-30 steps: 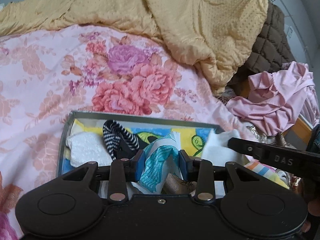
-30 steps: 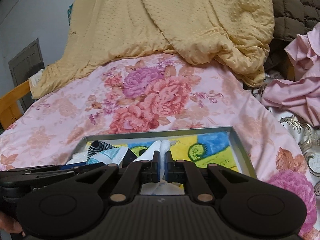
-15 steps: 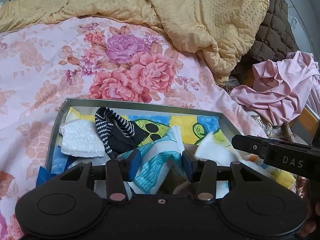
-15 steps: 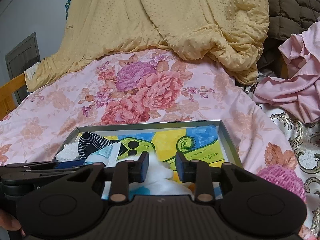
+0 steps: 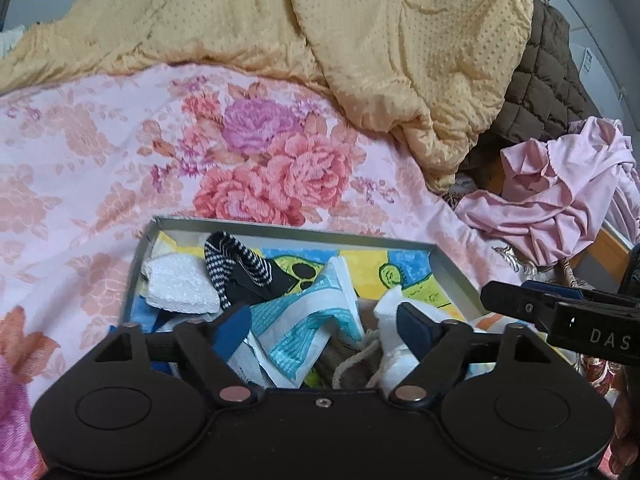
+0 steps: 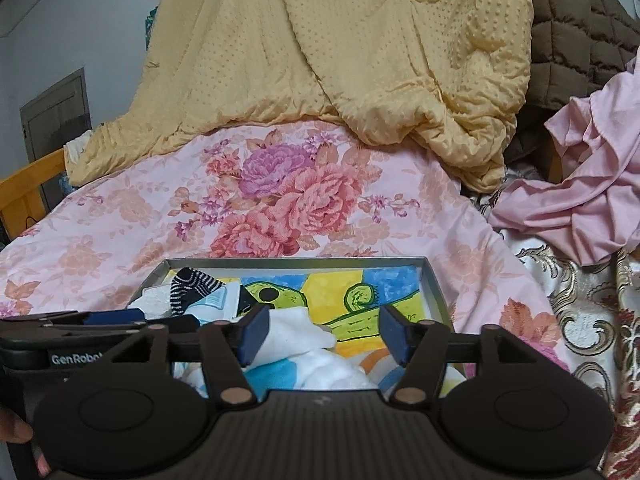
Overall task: Organize soft objects
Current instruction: 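Lower both items into the tray and open both grippers, then withdraw both open grippers up and away from the tray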
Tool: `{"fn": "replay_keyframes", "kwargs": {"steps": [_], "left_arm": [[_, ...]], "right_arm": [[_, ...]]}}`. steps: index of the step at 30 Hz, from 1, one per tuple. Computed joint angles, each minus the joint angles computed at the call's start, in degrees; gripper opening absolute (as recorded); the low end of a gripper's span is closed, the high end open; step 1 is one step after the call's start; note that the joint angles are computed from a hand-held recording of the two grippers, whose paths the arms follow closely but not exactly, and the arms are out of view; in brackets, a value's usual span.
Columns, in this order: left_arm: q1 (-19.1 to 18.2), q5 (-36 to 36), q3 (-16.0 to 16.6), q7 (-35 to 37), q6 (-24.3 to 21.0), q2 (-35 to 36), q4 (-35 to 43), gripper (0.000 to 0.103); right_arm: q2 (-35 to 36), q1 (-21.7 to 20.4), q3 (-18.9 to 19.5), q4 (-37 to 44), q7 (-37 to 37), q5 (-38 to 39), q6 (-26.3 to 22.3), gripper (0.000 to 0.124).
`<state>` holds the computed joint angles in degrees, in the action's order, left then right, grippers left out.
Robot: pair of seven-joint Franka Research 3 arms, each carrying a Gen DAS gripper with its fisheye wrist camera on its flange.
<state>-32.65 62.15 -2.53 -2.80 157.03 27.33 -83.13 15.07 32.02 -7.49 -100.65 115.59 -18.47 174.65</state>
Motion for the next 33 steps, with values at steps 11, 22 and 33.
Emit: {"fn": "replay_keyframes", "kwargs": {"steps": [11, 22, 33], "left_arm": [[-0.7, 11.3, -2.2, -8.6, -4.7, -9.5, -8.6, 0.099], [2.1, 17.7, -10.8, -15.6, -12.9, -20.9, -19.8, 0.102], [3.1, 20.7, -18.0, -20.1, -19.4, -29.2, -28.3, 0.102]], "right_arm": [[-8.2, 3.1, -3.7, -7.4, 14.5, -16.8, 2.2, 0.092], [-19.1, -1.7, 2.3, -15.1, 34.6, -39.1, 0.2, 0.101], [-29.5, -11.2, 13.6, -24.4, 48.3, -49.4, -0.9, 0.102]]}}
